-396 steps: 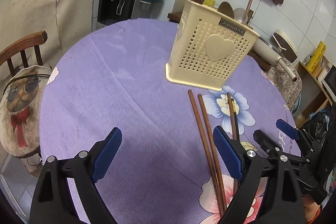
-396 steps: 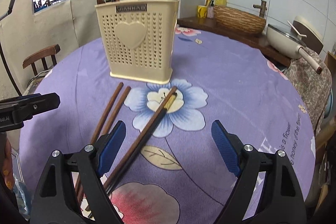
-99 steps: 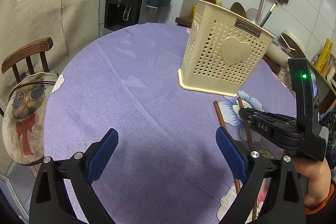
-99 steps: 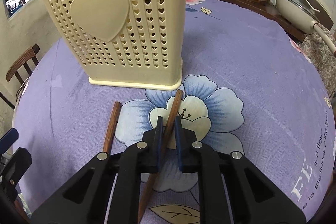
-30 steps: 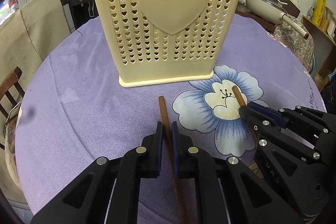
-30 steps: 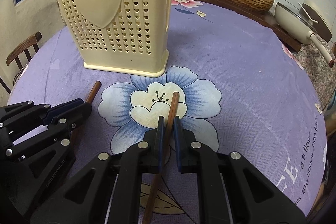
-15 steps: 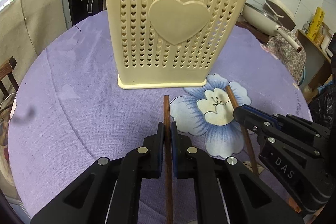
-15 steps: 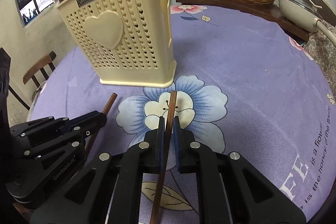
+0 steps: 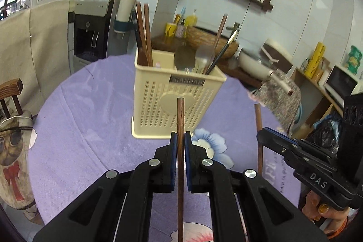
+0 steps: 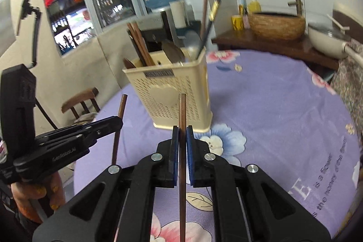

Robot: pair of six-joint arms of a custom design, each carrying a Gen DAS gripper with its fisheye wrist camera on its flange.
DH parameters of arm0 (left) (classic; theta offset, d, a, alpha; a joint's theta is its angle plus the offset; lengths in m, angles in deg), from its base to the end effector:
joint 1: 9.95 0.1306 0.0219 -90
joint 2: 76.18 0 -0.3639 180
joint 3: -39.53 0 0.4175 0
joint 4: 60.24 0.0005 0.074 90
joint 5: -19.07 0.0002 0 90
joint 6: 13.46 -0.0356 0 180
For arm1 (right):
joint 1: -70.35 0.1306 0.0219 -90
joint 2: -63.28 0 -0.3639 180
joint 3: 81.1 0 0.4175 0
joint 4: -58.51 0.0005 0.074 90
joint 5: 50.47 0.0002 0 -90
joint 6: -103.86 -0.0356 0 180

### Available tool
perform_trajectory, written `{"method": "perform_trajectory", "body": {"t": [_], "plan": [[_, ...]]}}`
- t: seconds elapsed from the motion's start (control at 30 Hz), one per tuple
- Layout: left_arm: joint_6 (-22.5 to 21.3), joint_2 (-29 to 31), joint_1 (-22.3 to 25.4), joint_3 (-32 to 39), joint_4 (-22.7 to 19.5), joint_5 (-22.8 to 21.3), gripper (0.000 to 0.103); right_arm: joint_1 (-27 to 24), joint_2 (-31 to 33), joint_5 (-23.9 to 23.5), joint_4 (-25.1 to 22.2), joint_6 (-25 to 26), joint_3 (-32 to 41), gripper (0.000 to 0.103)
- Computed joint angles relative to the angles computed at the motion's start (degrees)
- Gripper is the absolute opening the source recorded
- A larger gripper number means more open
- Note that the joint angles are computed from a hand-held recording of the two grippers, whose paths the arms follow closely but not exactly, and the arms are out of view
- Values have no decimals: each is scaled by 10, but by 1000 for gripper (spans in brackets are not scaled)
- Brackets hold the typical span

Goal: Organize utensils
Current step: 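Lift both wooden chopsticks upright and carry them over the holder, then lower both chopsticks into the holder and open both tools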

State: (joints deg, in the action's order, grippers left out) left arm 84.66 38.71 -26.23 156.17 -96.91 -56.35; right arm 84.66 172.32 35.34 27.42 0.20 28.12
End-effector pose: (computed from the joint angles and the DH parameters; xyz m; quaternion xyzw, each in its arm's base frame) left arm 0.6512 -0.2000 0.4112 0.1211 0.8731 -0.2069 0.4245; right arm 0.6312 0.1632 0.4195 -0.0230 0.8693 0.1499 0.4705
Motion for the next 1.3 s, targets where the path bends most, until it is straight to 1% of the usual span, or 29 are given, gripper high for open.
{"method": "perform_trajectory", "body": {"t": [0.07, 0.13, 0.27, 0.43, 0.57, 0.8, 1.0, 1.2, 1.3], "plan": [[1, -18, 5, -15, 17, 4, 7, 3, -24, -4, 16, 14, -17, 7], [1, -30, 6, -23, 30, 6, 7, 7, -41, -6, 23, 29, -27, 7], [-1, -43, 2, -31, 49, 8, 7, 10, -52, -7, 18, 44, -26, 7], [0, -40, 2, -23, 45, 16, 7, 11, -51, -9, 10, 55, -18, 7], [3, -41, 7, -21, 44, 27, 6, 7, -51, -12, 13, 61, -16, 7], [2, -45, 11, -15, 50, 28, 6, 6, -45, -14, 9, 72, 0, 7], [-4, -30, 14, 22, 35, 37, 6, 4, -19, -17, -12, 77, 48, 7], [-19, -11, 16, 73, 11, 40, 6, -4, 18, -40, -62, 84, 130, 7], [-18, 6, 20, 122, -9, 51, 6, -8, 41, -57, -87, 88, 186, 7]]}}
